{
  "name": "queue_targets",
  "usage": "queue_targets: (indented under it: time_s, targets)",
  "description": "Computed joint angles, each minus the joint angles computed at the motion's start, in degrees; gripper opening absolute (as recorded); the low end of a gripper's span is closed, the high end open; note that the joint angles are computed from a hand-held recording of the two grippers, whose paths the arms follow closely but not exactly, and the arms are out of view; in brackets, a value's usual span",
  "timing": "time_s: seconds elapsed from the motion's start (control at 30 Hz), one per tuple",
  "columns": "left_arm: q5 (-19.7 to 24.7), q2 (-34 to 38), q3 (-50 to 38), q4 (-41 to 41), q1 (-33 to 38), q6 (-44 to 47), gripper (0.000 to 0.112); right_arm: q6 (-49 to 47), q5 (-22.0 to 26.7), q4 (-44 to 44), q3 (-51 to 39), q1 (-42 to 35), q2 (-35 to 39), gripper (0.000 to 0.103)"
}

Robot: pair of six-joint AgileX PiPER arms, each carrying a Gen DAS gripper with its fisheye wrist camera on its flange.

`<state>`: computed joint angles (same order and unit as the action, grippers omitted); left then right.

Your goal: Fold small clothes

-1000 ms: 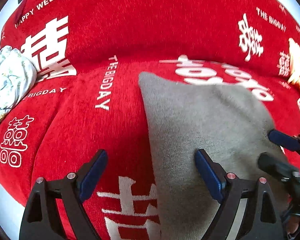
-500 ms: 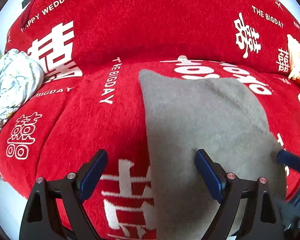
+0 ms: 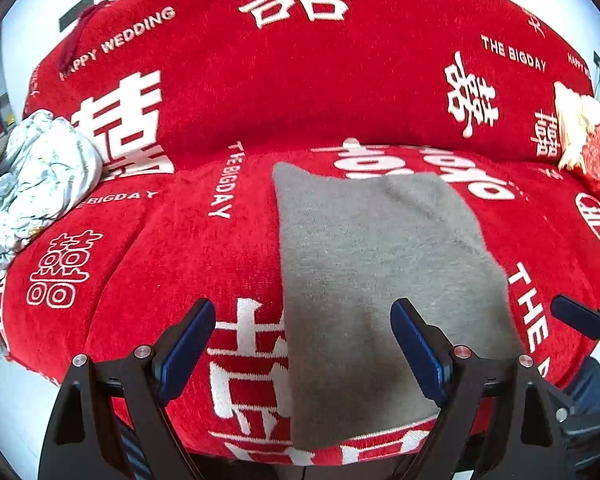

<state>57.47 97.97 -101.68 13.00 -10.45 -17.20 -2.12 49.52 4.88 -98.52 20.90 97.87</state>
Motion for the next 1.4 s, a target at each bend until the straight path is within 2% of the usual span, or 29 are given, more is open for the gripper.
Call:
queue_targets:
  time_s: [0.1, 0.23, 0.37, 0.57, 1.23, 1.4]
  targets:
    - [-1.75, -3.39, 3.7, 0.23, -0.04, -3.03, 0.09, 3.06, -0.67, -4.54, 1.07, 2.31, -1.74, 0.085]
    - [0.88, -3.55, 3.4, 4.67, -1.34, -4.9, 0.09, 5.91, -0.19, -7.79, 0.92, 4.39, -1.72, 0.085]
    - [-0.65, -4.75, 5.91, 7.58, -2.21, -6.19, 0.09, 7.99, 0.32, -9.98, 0.32, 5.42, -1.02, 0.085]
    - [-1.69, -5.86, 7.72, 8.78, -3.58, -6.03, 0.09, 9.22, 0.56, -10.11, 0.41, 5.46, -0.64, 0.085]
    - [-0.35, -5.97, 6.88, 9.0, -4.8, -6.17, 0.09, 8.11, -0.63, -7.28, 2.26, 3.39, -2.0, 0.085]
    - [-1.28, -6.71, 8.26, 10.67, -5.1, -8.1, 0.09, 8.07, -0.49, -7.04, 2.21, 3.18, -1.88, 0.085]
